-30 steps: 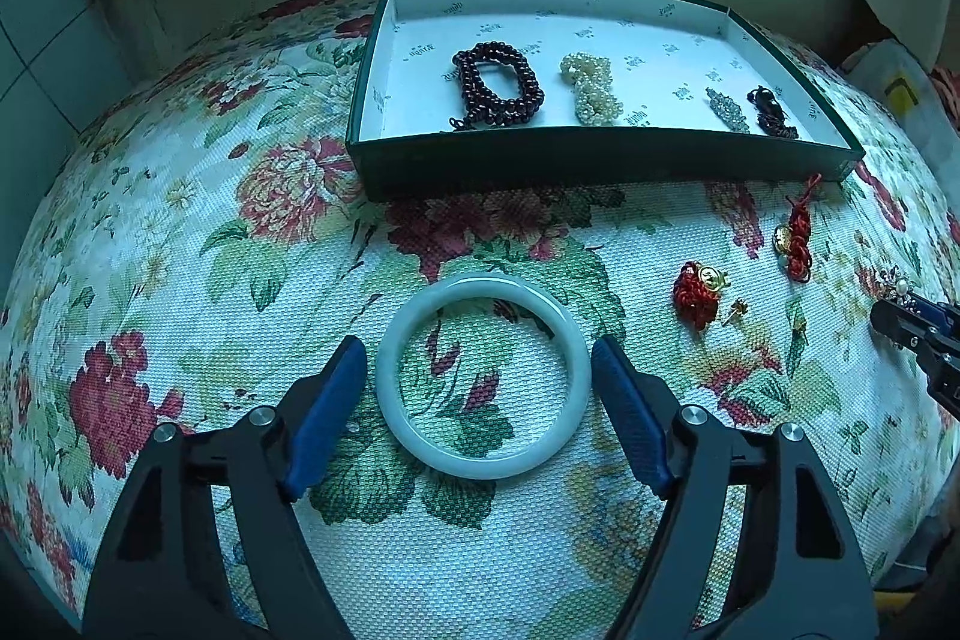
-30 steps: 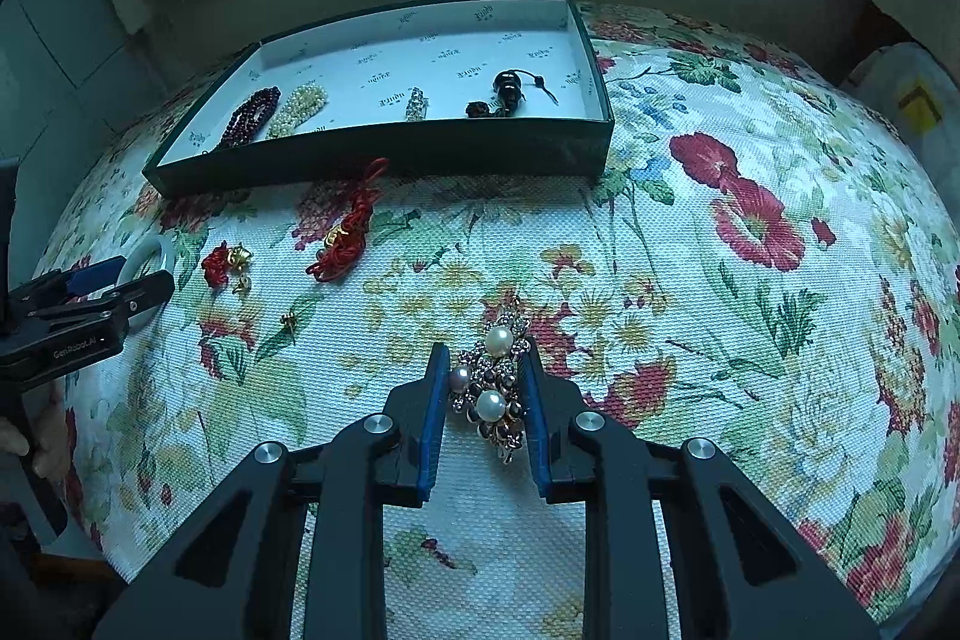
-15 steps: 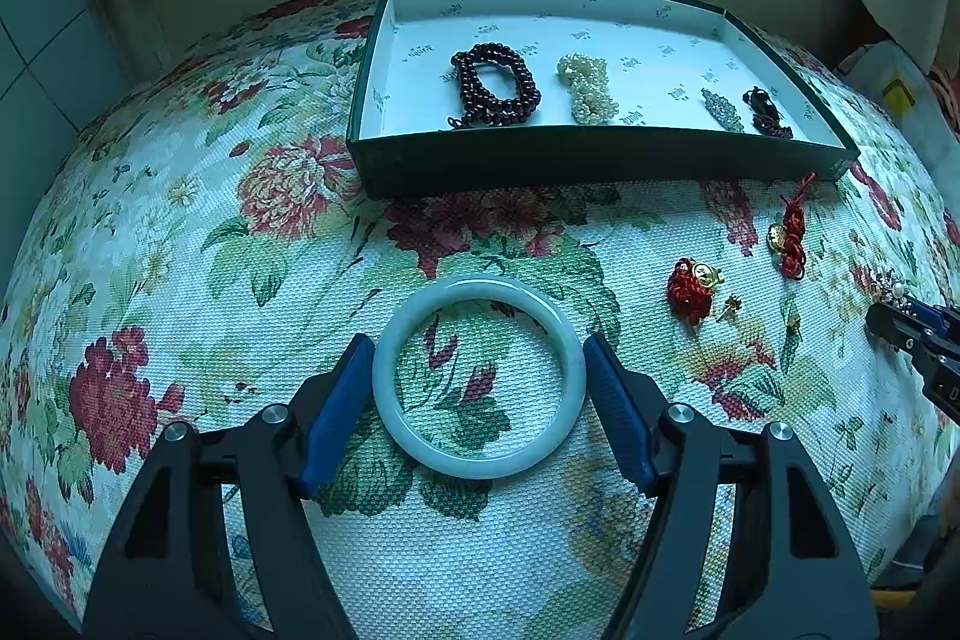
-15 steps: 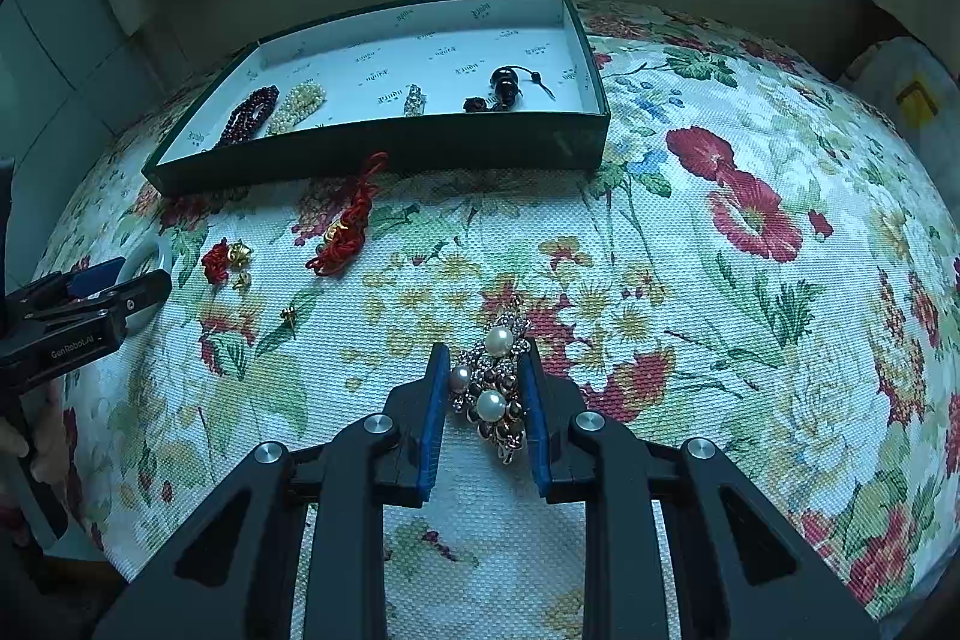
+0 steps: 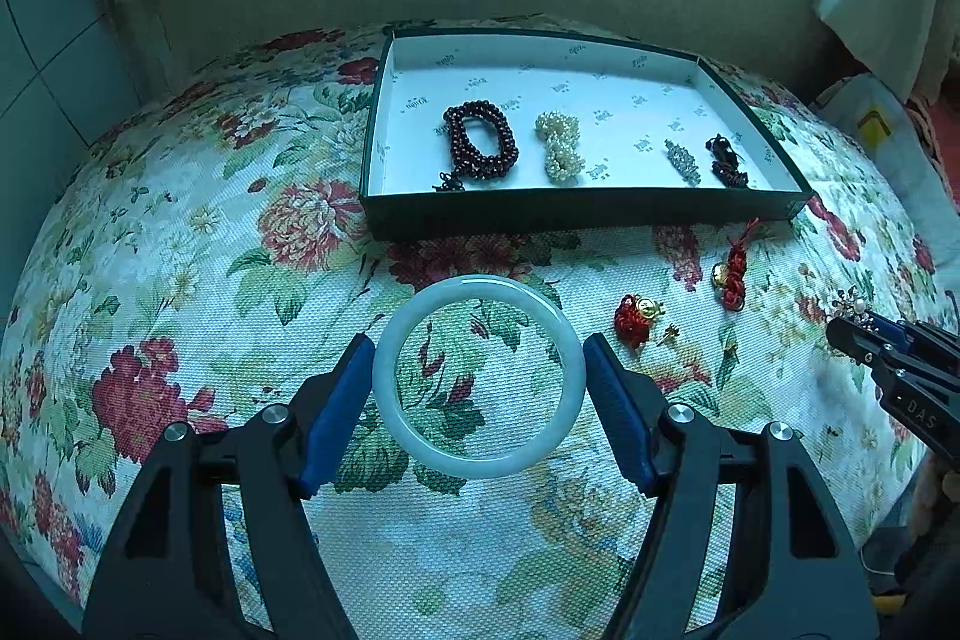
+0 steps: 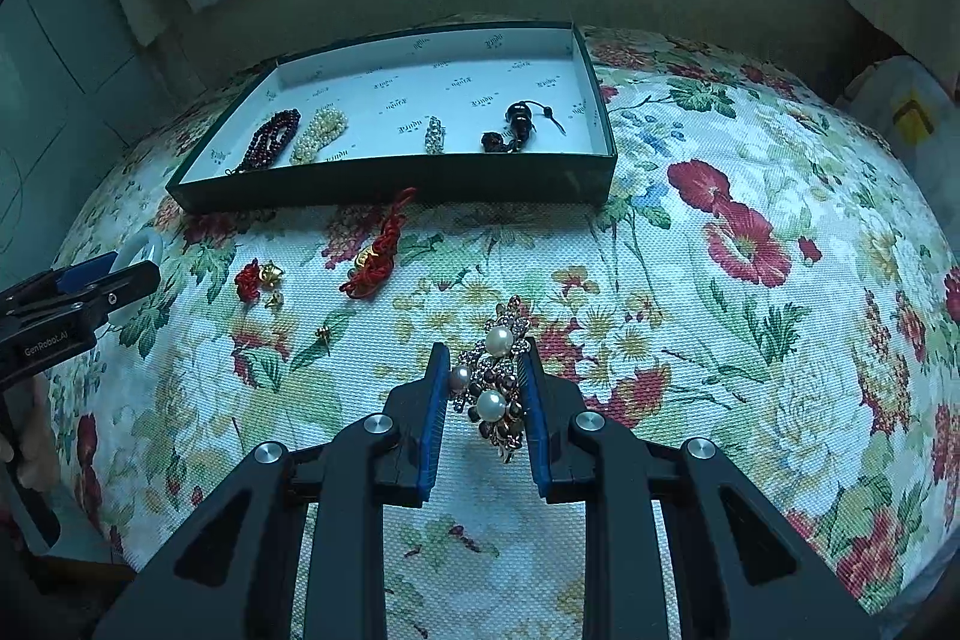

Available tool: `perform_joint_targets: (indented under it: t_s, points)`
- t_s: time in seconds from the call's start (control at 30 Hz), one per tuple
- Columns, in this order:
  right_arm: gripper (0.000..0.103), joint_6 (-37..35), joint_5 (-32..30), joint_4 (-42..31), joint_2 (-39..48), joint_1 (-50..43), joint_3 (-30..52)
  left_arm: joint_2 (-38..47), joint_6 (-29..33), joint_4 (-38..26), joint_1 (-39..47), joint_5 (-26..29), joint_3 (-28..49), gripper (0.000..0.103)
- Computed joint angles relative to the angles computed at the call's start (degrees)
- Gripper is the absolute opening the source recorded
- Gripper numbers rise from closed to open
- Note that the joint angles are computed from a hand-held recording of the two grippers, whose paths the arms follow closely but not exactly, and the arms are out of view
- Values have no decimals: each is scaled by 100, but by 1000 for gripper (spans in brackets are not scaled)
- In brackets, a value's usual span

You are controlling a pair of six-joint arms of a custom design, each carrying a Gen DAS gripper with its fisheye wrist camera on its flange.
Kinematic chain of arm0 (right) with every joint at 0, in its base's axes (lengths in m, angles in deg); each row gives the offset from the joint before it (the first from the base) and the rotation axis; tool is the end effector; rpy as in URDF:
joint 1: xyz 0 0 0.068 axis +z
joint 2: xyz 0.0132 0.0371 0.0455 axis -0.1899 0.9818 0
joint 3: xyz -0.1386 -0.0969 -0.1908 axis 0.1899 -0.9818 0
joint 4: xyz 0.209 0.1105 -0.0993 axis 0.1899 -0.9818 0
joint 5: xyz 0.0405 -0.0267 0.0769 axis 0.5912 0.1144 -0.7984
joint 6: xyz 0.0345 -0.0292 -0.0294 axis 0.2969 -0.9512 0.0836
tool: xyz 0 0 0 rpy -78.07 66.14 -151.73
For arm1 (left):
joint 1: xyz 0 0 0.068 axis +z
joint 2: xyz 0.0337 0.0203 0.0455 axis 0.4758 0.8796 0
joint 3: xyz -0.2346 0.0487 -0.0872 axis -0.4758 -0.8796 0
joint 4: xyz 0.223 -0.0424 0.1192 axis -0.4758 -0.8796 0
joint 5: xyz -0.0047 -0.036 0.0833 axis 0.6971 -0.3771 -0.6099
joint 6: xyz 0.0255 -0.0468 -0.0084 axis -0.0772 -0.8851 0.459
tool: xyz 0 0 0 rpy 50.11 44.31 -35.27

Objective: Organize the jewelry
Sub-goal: 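Grasp the white jade bangle with the left tool while the right tool holds the brooch, then carry the bangle and pearl flower brooch into the box and open both tools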

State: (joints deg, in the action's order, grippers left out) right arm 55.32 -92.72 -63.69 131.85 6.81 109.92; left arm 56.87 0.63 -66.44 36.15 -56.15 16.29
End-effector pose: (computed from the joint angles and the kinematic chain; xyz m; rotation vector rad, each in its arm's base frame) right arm 0.2130 0.0751 0.0975 -0.5590 2.3604 0.3287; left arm 0.1255 0.0180 0.1186 -0.3531 2.4987 0.0329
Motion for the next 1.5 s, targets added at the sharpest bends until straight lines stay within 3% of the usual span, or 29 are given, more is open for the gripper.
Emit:
perform_joint_targets:
  t_s: [0.3, 0.67, 0.9, 1.23, 1.5]
  points:
    - [24, 59, -67, -193, -217, 70, 131, -232, 258, -403, 483, 286, 420, 70]
    - [24, 83, -139, -439, -253, 144, 653, 548, 173, 160, 216, 232, 879, 70]
    - [24, 100, -112, -492, 134, 266, 1420, 1696, 58, 963, -134, 74, 1402, 70]
    - [24, 152, -162, -523, 1652, 409, 3054, 3966, 133, 2266, -307, -91, 2477, 70]
    - [24, 76, -40, -689, 2944, 562, 4268, 5733, 188, 2801, -364, -181, 3412, 70]
